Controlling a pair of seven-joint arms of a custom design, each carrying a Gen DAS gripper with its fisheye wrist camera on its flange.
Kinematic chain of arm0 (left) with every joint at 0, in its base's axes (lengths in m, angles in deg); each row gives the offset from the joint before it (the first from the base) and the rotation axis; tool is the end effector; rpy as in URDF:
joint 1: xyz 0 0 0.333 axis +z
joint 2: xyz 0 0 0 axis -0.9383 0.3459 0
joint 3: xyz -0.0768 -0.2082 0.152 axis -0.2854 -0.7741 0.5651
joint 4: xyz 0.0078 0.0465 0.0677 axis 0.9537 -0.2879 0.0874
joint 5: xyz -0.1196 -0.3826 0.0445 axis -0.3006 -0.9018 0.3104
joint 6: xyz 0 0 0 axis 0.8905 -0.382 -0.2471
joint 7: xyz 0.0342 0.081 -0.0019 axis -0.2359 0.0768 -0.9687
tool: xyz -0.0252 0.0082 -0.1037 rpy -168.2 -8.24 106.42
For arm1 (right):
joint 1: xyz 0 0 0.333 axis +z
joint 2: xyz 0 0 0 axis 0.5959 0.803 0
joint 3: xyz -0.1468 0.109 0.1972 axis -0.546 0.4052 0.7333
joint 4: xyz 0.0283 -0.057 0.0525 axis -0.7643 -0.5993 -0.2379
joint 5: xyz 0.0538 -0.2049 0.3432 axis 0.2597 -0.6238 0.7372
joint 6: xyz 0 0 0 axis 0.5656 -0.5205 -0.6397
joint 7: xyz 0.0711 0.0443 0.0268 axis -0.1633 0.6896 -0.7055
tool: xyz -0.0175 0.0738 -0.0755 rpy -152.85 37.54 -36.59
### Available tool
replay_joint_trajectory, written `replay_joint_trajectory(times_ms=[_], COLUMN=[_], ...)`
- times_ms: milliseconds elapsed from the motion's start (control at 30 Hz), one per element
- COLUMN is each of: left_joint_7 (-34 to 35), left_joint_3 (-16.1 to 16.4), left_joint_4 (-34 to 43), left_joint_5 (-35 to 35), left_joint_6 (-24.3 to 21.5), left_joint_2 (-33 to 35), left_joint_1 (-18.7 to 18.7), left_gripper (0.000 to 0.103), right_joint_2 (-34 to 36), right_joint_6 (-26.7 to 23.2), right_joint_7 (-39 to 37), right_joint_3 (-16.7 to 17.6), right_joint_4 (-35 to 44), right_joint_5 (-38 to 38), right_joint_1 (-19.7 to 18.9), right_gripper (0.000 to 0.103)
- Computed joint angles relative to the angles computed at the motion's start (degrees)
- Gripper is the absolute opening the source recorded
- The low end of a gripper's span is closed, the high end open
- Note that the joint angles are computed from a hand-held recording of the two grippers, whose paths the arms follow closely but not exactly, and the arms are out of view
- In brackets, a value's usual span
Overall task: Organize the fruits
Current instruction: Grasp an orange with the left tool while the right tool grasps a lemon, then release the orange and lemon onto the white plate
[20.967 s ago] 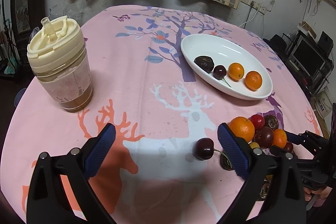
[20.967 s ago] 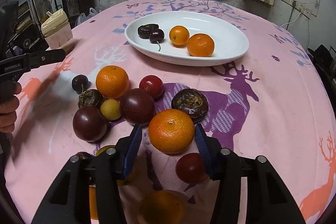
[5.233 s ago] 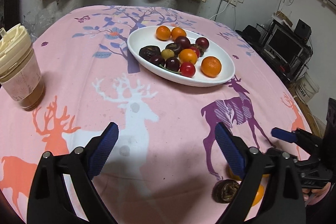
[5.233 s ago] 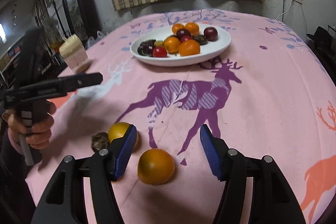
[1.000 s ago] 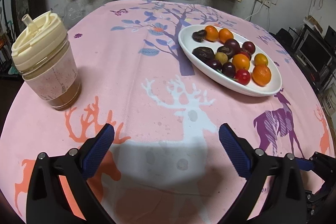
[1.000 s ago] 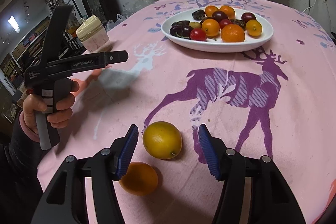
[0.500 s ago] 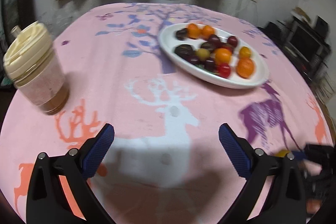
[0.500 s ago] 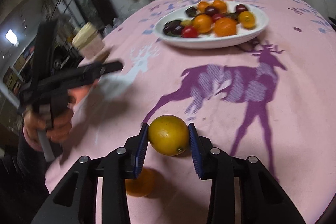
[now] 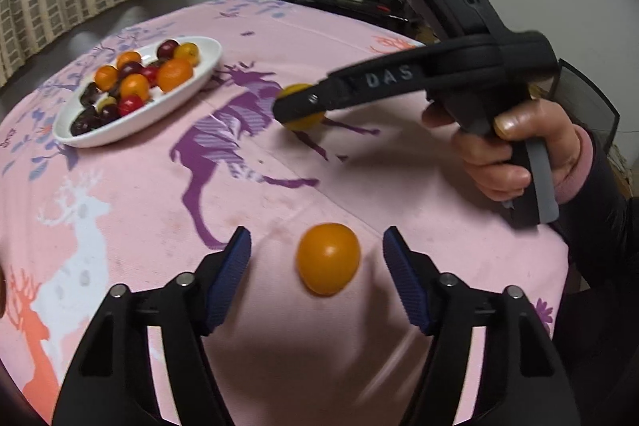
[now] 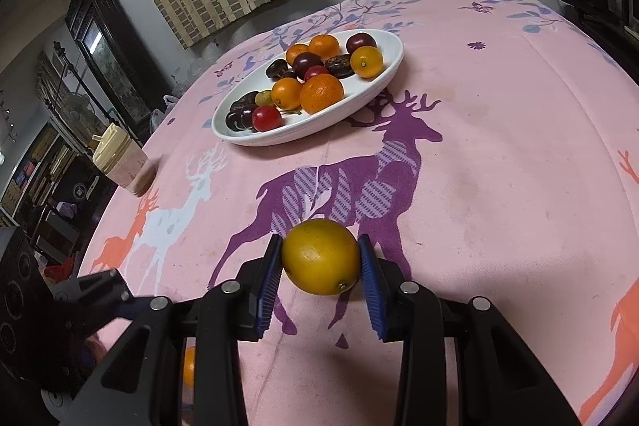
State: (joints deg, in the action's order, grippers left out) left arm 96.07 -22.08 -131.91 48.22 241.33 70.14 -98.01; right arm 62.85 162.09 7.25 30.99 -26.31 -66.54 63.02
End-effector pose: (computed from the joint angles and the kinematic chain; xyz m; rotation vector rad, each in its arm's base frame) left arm 0.4373 -0.4588 0.3553 -1.2932 2.4078 -0.9355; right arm 0.5513 0.3734 0.3553 -1.8778 1.4887 -0.0888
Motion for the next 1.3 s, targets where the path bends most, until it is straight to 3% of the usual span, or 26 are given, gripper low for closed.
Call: replay_joint_trajectory(times_ms=[33,167,333,900,1033,1133,1300], left_joint_7=[0.9,2.0,4.9,6.2,4.0,2.7,-13.8], left_joint_3=[-0.6,-0.9,-2.1,-1.8,-1.5,-1.2,6.7], left_joint_4=[0.1,1.4,1.8,2.4,1.2,0.8,5.8], left_joint_5=[-0.9,-2.2,-5.4,-8.4,-10.2,-12.2,-0.5], left_joint_6=[0.0,-1.2,-1.9,-2.7,-2.1,-1.8,-4.0], left_joint_2=[0.3,1.8,2.4,2.9,1.4,-0.3,-0.9], left_joint_1=[0.4,0.1,1.3,1.4,2.5,4.3,2.1], left_gripper=[0.057,0.055,0.042,0.035,0.035,0.035,0.035], right_joint_2=[-0.2,-0.1,0.0,0.3,0.7,1.8,6.3], right_joint_6=[-0.1,-0.1,-0.4,-0.4,-1.1,-3.3,-2.6], right_joint_7=[-0.1,-0.5,-0.5,2.1,-3.7,-6.8,-5.6], right_joint_3=[0.1,0.2,0.0,-1.9,2.5,2.9,-0.3], right_joint_4=[-0.2,0.0,0.1,0.4,1.6,4.8,13.9], right_joint_5=[0.1,0.3,0.1,-4.2,0.8,1.9,-1.5], right_joint_1=[-0.1,-0.1,0.1,1.9,-1.8,-2.0,0.6], right_gripper=[0.038,0.038,0.038,0.038,0.038,0.038,0.038])
